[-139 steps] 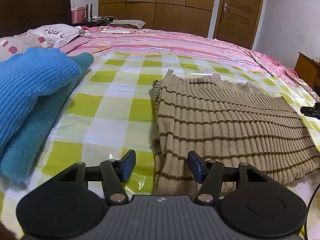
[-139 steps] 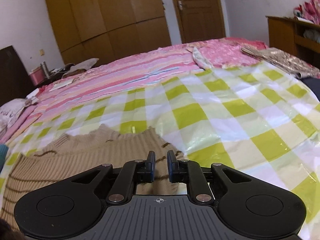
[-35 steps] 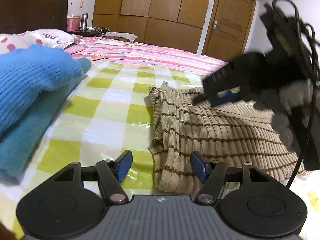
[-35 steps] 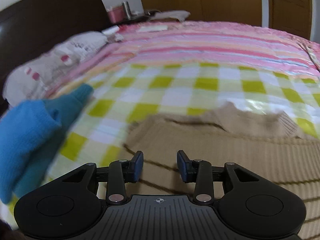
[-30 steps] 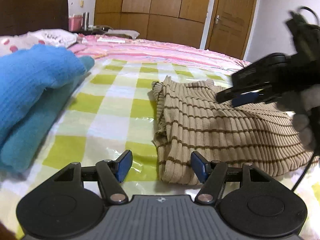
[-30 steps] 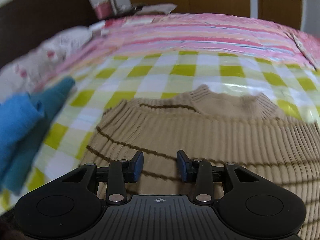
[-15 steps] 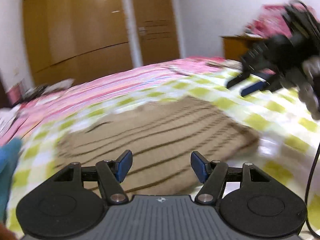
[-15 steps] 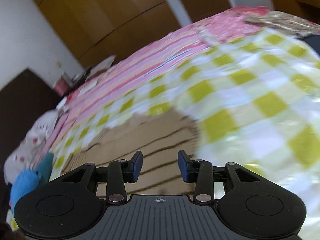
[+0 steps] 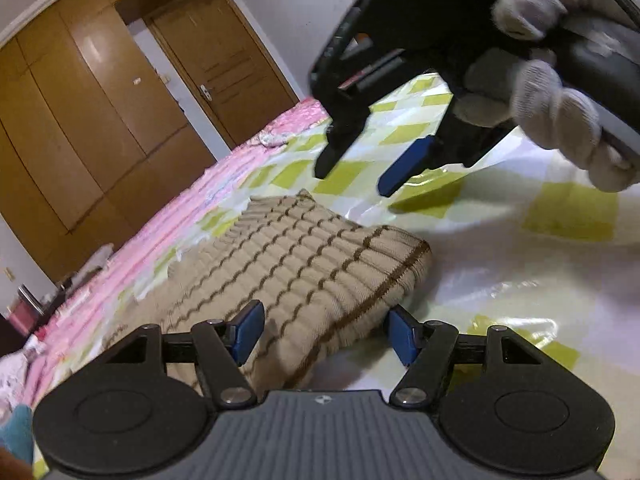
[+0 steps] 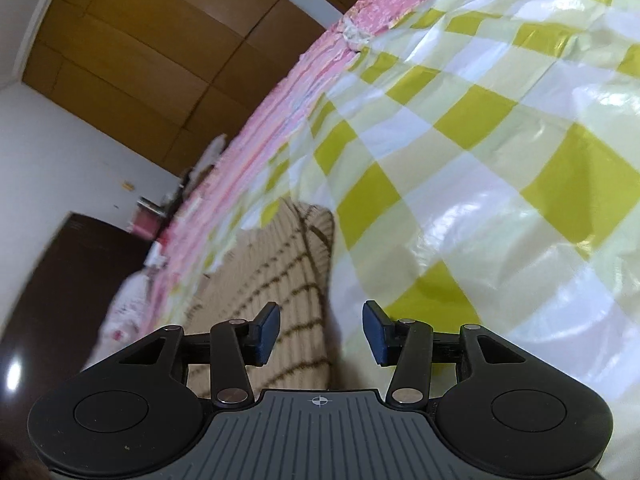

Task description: Fold small clothes

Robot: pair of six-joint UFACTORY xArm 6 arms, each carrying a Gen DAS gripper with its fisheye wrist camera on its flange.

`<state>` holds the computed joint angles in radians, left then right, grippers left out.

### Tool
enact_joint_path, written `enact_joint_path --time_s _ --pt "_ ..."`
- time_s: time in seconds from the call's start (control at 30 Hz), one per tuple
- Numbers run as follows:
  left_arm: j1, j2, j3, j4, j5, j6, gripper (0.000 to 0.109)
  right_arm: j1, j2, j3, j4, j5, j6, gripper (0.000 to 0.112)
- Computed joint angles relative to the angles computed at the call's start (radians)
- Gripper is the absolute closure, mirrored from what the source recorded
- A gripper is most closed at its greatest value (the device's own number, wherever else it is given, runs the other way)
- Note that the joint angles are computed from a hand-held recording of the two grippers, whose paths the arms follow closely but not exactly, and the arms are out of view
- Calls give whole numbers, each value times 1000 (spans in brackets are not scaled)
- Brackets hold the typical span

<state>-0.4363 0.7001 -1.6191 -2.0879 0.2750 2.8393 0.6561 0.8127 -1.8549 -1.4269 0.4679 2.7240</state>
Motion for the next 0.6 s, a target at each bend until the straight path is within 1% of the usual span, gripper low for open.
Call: enact_joint_path --time_s 0.07,0.13,0.17,0.2,0.23,0.3,0.33,0.37,0.4,0.5,0.6 --pt "-11 20 -33 -75 -13 88 37 -15 15 -17 -75 -19 94 64" --pt "-16 33 -53 -145 -10 175 37 -44 64 -76 -82 -55 107 64" --pt "-16 33 -54 -171 -6 207 37 -44 64 -76 -82 -55 107 64" --pt "-14 32 -53 -185 -2 223 40 -53 85 -101 -83 -72 106 64" --pt "-12 29 -50 -180 3 212 42 -61 108 -129 -68 -82 94 64" --pt "-10 35 -61 -147 -8 148 62 -69 136 -164 -66 -89 80 66" --pt "-11 38 -67 -117 -15 103 66 -73 151 -185 -58 -95 57 66" --pt "-12 34 -62 -90 -17 61 75 -76 163 -204 -42 -98 29 66" --pt "-11 31 -59 -56 -14 14 81 -78 176 -222 -30 -100 8 66" --pt "4 4 -37 -39 20 -52 85 -89 229 -298 -9 -112 -27 66" --pt "16 -19 -28 4 32 -141 87 -91 252 -333 11 -119 -64 66"
